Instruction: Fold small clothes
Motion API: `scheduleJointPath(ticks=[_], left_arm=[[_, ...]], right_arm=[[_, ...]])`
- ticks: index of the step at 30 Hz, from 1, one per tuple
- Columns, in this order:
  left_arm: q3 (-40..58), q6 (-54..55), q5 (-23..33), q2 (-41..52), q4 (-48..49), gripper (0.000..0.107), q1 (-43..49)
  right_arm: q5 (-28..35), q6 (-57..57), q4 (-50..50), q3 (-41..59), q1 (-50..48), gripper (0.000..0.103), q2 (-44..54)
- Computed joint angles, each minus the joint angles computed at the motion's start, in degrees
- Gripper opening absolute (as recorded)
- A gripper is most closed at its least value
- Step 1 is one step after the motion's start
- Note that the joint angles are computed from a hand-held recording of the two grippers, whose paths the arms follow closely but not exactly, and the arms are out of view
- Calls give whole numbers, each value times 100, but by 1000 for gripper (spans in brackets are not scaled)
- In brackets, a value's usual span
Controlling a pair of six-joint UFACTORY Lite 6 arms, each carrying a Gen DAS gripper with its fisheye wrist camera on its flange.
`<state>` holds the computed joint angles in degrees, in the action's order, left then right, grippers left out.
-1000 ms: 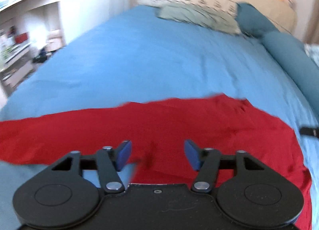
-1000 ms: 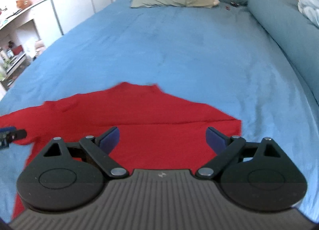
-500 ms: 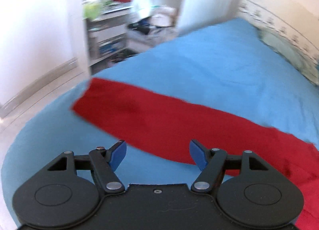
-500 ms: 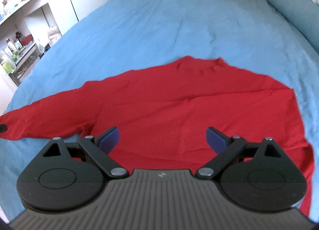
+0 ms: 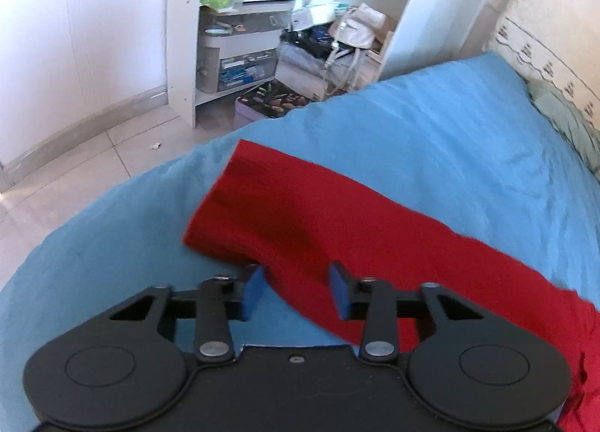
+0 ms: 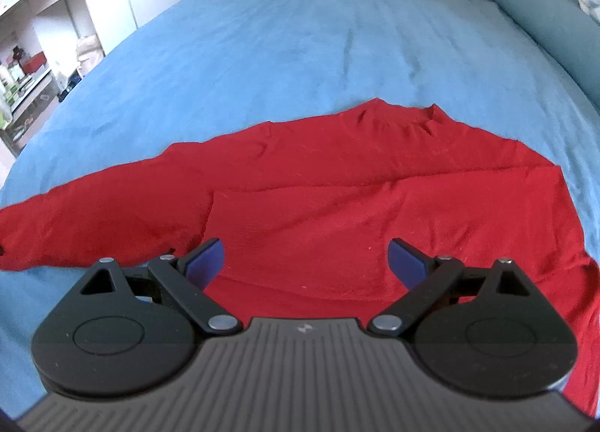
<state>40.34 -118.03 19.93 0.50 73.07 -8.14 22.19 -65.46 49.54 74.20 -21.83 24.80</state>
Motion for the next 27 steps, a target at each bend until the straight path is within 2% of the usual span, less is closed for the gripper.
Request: scheduleJointPath(ticks=[1, 4, 12, 17, 20, 23, 25, 27], left_arm=[[46, -81, -15, 79, 102, 20, 69], [44, -233, -101, 96, 253, 11, 184], [290, 136, 350, 115, -26, 6, -143], [854, 766, 1167, 100, -511, 6, -877], [1589, 1090, 1811, 352, -712, 6, -1634], [2706, 1347, 2373, 993, -811, 6, -2536], [3778, 1594, 2678, 1717, -907, 6, -3135], [4978, 1843, 2712, 2580, -915, 6, -3638]], right_arm=[[37, 18, 20, -41, -16, 103, -25], [8, 75, 55, -216, 34, 103, -121], [124, -239, 446, -332, -127, 103, -197], [467, -665, 796, -195, -492, 103, -167], [704, -974, 937, -31, -803, 103, -127], [1081, -1150, 987, 374, -1273, 103, 83], [1330, -1145, 903, 827, -1604, 103, 349], [1595, -1106, 786, 1424, -1935, 103, 719]])
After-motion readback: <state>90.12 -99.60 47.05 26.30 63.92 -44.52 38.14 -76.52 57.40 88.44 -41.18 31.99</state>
